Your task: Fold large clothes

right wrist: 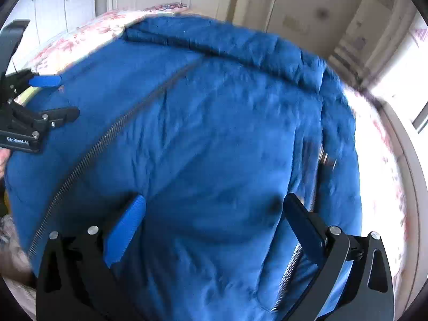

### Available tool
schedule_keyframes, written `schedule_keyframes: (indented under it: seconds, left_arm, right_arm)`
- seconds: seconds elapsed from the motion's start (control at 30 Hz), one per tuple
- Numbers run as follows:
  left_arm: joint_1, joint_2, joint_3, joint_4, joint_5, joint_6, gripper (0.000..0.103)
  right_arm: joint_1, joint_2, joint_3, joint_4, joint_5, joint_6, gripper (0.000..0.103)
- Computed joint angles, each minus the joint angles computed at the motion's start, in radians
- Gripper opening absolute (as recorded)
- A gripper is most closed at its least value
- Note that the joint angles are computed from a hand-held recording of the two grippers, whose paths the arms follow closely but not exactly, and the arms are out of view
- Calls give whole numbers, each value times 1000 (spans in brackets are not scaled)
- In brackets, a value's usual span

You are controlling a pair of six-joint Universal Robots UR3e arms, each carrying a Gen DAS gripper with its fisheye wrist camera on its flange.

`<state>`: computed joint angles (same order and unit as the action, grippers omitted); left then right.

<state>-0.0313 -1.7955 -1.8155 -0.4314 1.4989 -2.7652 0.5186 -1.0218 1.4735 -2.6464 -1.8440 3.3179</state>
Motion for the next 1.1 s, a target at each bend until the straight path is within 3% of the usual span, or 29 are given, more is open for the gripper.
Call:
schedule_keyframes:
  seconds: [0.07,0.17,0.33,0.4,0.47,0.5,0.57,0.63,0.77,0.87,0.93,1.03,1.1]
  left_arm:
    - [42,27,-51,25,-58,-22,101]
    - [63,72,-57,-16,-72,-43,100]
    - [147,349,-257,-62,-280,33,101]
    - [107,383,-308,-39,-254,70,101]
    - [6,309,-314,29,-104,74,101]
    - [-14,276,-318,49,-70,67,101]
    - [22,293,-334,32,-125,52,101]
    - [59,338,-337,-15,-156,66,101]
    - [166,489,-444,13,-207,96,101]
    - [243,486,-491,12,-188,109,101]
    - [358,545,-558,-18,-315,156,101]
    - [368,621,-573,-47,-307,182,101]
    - [428,704,-595,-91,-358,214,101]
  right_arm:
    - [-11,-23,25,2,23,27,98]
    - [27,-50,18,49,-48,75,98]
    - [116,-101,98,-104,-34,10,98]
    - [139,-64,80,-101,-25,-33,98]
    - [162,6,31,-41,-55,-39,98]
    - [155,-3,70,-97,-42,-1,99]
    - [120,-41,108,-82,27,23,98]
    - [120,-80,140,-77,-4,26,98]
    - [132,-195,330,-221,-80,53,98]
    - [85,-246,483,-301,-32,104,99]
    - [53,-267,582,-425,29,145,99]
    - [62,-334,606,-385,13,138,98]
    - [65,-392,647,-380,-24,146,98]
